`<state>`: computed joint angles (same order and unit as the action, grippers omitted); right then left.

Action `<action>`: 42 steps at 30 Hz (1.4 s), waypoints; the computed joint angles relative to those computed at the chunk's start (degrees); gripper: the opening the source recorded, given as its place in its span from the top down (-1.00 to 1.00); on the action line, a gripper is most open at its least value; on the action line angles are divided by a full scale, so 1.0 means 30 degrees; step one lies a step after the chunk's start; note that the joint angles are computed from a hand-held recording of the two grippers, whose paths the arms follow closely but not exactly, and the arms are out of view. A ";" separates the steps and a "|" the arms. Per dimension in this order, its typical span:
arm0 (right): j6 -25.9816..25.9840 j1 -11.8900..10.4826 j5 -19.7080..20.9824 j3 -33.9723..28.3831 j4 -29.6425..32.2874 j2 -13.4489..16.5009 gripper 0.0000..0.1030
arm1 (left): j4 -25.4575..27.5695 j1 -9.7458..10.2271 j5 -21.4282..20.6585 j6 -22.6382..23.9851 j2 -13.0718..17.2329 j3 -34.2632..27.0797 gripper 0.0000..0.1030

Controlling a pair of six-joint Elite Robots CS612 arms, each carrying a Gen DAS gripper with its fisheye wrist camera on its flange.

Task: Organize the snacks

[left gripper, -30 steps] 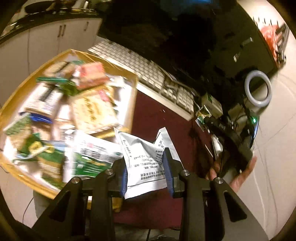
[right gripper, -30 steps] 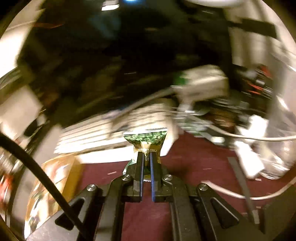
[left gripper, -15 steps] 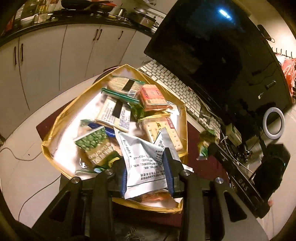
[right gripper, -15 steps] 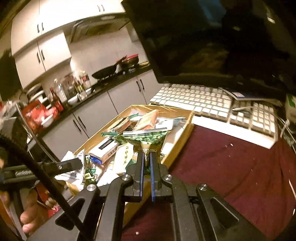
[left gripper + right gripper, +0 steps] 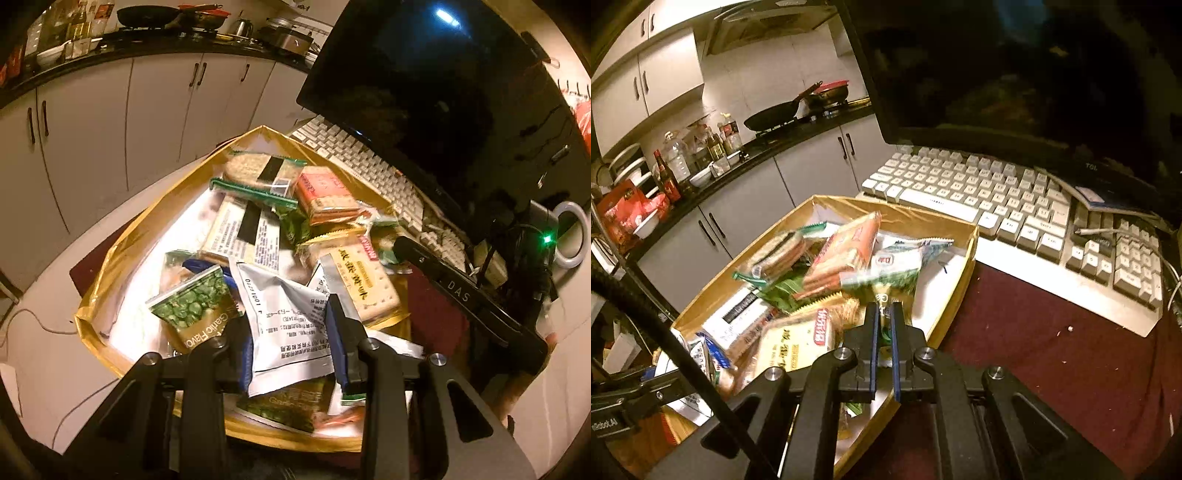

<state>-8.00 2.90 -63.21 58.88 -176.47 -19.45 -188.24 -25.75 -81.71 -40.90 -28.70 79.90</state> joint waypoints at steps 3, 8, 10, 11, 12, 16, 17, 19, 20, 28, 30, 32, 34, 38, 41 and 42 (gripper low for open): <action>-0.0574 0.0074 0.0138 0.0199 -0.0563 0.0021 0.94 | -0.0040 -0.0104 0.0420 0.0225 0.0060 -0.0053 0.32; -0.0918 0.0085 0.0675 0.0283 -0.0426 -0.0017 0.93 | -0.0322 -0.0158 0.0594 0.0691 0.0287 -0.0394 0.32; -0.0713 0.0054 0.0706 0.0250 -0.0516 0.0029 0.92 | -0.0066 -0.0207 0.0871 0.0770 0.0374 -0.0553 0.30; -0.0562 0.0032 0.0758 0.0219 -0.0539 0.0063 0.91 | 0.0032 -0.0251 0.1120 0.0783 0.0435 -0.0601 0.28; -0.0445 -0.0009 0.0949 0.0200 -0.0415 0.0064 0.87 | -0.0057 -0.0328 0.1511 0.0861 0.0470 -0.0584 0.26; 0.0572 -0.0206 0.1819 0.0309 -0.1145 0.0097 0.29 | 0.0339 -0.0697 0.3199 0.1515 0.0406 -0.0557 -0.11; 0.0790 -0.0234 0.1932 0.0383 -0.1557 0.0097 0.08 | 0.0406 -0.0790 0.3680 0.1619 0.0395 -0.0556 -0.30; 0.0968 -0.0262 0.2149 0.0470 -0.2007 0.0094 -0.01 | 0.0298 -0.1020 0.4792 0.1851 0.0370 -0.0488 -0.44; 0.0931 -0.0259 0.2199 0.0465 -0.1964 0.0095 -0.03 | 0.0193 -0.1117 0.5217 0.1979 0.0346 -0.0424 -0.49; 0.1245 -0.0410 0.3032 0.0512 -0.1097 -0.0010 -0.23 | 0.0700 -0.1632 0.7803 0.2254 0.0043 -0.0072 -0.63; 0.1611 -0.0473 0.2821 0.1093 -0.1044 -0.0365 -0.23 | 0.0780 -0.1685 0.7941 0.2600 -0.0074 0.0096 -0.65; 0.2251 -0.0539 0.2612 0.1939 -0.2031 -0.0699 -0.23 | 0.1267 -0.1768 0.8346 0.2768 -0.0208 0.0208 -0.65; 0.2307 -0.0545 0.2314 0.2839 -0.2674 -0.1126 -0.23 | 0.1498 -0.1931 0.9000 0.2796 -0.0300 0.0354 -0.67; 0.0804 -0.0480 0.1744 0.4600 -0.1713 -0.2243 -0.24 | 0.1739 -0.2172 1.0163 0.2653 -0.0511 0.0827 -0.71; 0.0187 -0.0498 0.2095 0.5362 -0.1344 -0.2649 -0.24 | 0.2103 -0.2248 1.0761 0.1853 -0.0732 0.1230 -0.73; -0.0101 -0.0485 0.2103 0.5562 -0.1356 -0.2747 -0.24 | 0.2185 -0.2281 1.1011 0.1576 -0.0801 0.1377 -0.74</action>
